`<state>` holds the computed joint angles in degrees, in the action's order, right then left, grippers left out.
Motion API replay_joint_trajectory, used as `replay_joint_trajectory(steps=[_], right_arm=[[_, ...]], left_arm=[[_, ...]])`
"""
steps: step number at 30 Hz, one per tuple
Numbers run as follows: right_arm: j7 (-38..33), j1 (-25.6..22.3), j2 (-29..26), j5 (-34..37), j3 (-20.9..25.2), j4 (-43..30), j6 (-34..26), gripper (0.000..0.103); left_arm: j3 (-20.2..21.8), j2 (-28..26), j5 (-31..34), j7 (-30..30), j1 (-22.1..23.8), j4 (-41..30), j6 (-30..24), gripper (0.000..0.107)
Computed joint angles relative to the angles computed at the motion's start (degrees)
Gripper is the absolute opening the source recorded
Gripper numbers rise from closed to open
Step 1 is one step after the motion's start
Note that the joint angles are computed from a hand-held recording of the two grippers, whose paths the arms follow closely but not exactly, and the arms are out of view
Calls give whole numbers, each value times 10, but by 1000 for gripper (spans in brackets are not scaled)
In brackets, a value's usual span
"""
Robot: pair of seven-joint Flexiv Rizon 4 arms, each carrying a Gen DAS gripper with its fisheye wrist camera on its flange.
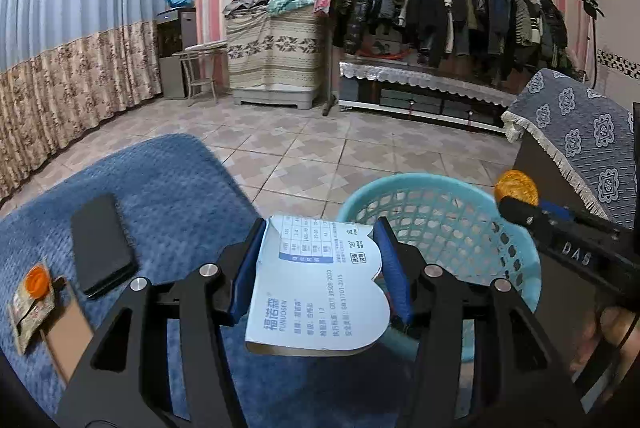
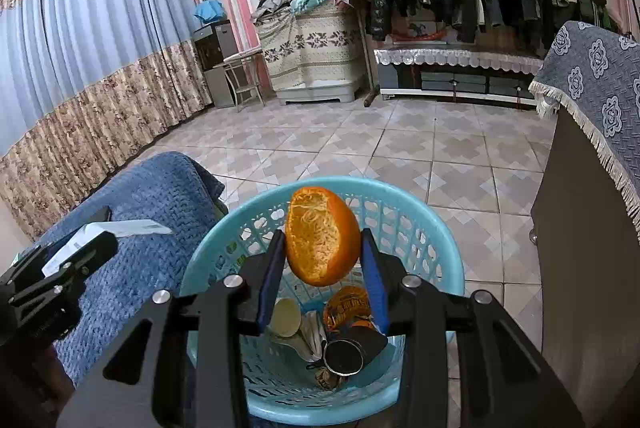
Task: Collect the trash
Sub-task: 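Carry receipt and tangerine peel in both tools over the light blue basket, then open left tool to drop the receipt into the basket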
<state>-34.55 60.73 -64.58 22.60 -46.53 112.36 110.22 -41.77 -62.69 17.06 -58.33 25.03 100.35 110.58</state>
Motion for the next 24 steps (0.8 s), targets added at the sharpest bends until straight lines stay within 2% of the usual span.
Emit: replay_joint_trajectory(steps=[2, 8, 14, 20, 24], right_arm=[[6, 6, -3, 7, -5, 3, -2, 38], [34, 24, -16, 21, -26, 22, -9, 38], [61, 36, -26, 21, -41, 41, -11, 38], [83, 28, -25, 21, -36, 49, -5, 38], [83, 17, -22, 15, -25, 44, -1, 38]], left_arm=[[-5, -3, -1, 2, -5, -8, -5, 53], [-56, -18, 11, 27, 7, -11, -22, 53], [-72, -26, 1, 54, -4, -10, -37, 53], [-46, -25, -19, 80, -41, -24, -40, 53], [-34, -25, -45, 94, -61, -43, -60, 54]])
